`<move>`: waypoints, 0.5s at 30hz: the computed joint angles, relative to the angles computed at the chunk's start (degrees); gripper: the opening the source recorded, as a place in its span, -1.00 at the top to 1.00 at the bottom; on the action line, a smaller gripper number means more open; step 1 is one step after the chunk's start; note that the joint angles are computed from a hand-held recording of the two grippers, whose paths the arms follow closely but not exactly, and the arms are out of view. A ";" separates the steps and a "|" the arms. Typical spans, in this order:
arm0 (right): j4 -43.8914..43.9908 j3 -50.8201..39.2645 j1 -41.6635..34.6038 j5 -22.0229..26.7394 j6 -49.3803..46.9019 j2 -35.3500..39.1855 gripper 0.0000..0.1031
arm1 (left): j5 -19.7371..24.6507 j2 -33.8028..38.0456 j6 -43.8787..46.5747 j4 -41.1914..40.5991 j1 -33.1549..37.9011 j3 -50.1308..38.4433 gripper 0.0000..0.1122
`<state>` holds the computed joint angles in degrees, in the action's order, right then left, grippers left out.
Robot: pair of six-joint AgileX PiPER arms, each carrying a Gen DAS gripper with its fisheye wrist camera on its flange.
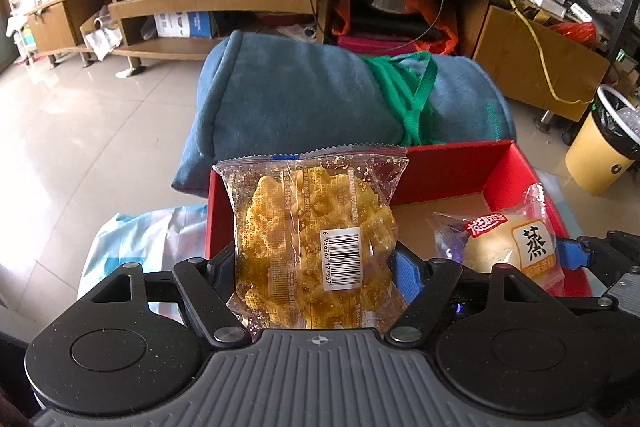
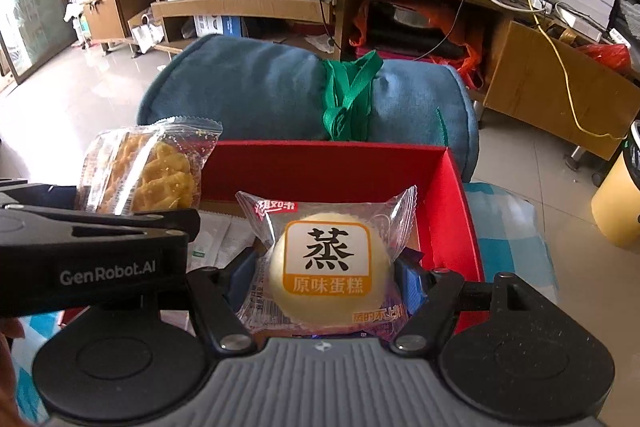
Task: Organize snacks
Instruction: 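Lift both held packets and carry them over the red box, then lower the waffle bag into the box with the left tool while the right tool releases the cake pouch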
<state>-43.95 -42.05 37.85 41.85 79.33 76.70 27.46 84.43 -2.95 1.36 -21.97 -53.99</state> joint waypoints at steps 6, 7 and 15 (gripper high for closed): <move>1.29 0.91 -2.73 -2.56 -1.25 1.95 -0.27 | 0.05 2.24 -4.19 4.41 -0.28 -0.40 -0.42; 1.34 0.80 -3.00 -2.85 -1.51 2.42 -0.27 | 0.08 2.57 -5.13 5.42 -0.48 -0.43 -0.42; 1.34 1.11 -3.94 -4.48 -1.25 4.58 -0.28 | -0.11 4.32 -7.14 7.78 -0.27 -0.32 -0.43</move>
<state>-42.61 -40.94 33.91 37.37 78.08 81.28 27.35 88.75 -10.09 9.14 -22.24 -54.31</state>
